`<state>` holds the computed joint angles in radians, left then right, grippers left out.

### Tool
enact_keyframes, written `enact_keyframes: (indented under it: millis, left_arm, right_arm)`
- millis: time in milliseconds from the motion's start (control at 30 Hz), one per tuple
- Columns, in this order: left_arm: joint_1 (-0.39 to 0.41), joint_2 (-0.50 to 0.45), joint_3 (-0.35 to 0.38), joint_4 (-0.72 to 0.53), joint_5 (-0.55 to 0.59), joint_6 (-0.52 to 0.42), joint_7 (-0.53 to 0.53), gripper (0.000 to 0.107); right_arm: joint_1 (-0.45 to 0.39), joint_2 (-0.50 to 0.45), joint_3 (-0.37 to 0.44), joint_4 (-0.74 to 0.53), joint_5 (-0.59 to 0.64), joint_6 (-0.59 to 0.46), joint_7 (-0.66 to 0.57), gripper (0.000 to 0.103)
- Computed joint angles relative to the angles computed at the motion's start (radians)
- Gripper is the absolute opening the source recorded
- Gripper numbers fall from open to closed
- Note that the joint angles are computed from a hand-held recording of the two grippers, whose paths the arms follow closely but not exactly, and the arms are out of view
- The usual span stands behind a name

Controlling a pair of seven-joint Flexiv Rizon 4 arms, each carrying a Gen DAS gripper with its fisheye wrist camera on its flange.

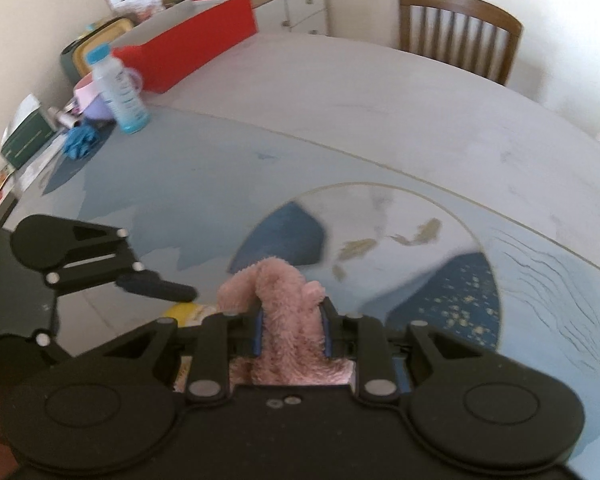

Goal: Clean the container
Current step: 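Keep rubbing the towel over the bottle with the right gripper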

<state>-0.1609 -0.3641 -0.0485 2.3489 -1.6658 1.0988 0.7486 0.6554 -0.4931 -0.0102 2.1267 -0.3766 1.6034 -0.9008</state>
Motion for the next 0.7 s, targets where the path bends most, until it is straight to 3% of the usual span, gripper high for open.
enact_keyframes:
  millis: [200, 333, 600, 633, 700]
  left_arm:
    - [-0.002, 0.0, 0.0, 0.0, -0.008, 0.001, 0.013, 0.066]
    - [-0.002, -0.002, 0.001, -0.002, -0.003, 0.0, 0.006, 0.066]
    - [0.004, 0.002, 0.0, -0.001, 0.024, -0.004, -0.036, 0.066]
    - [0.008, 0.001, 0.0, -0.002, 0.035, -0.007, -0.055, 0.066]
    - [0.019, -0.001, -0.001, -0.004, 0.061, -0.016, -0.093, 0.066]
  right_arm:
    - [0.053, 0.013, -0.081, 0.041, 0.014, 0.013, 0.054, 0.025]
    - [0.007, -0.005, -0.036, 0.046, 0.038, -0.01, 0.073, 0.024]
    - [0.016, -0.009, -0.03, 0.085, 0.015, -0.034, 0.083, 0.024]
    - [0.032, 0.002, -0.05, 0.094, 0.0, -0.045, 0.082, 0.024]
    - [0.134, 0.031, -0.176, 0.13, -0.054, -0.051, 0.135, 0.024]
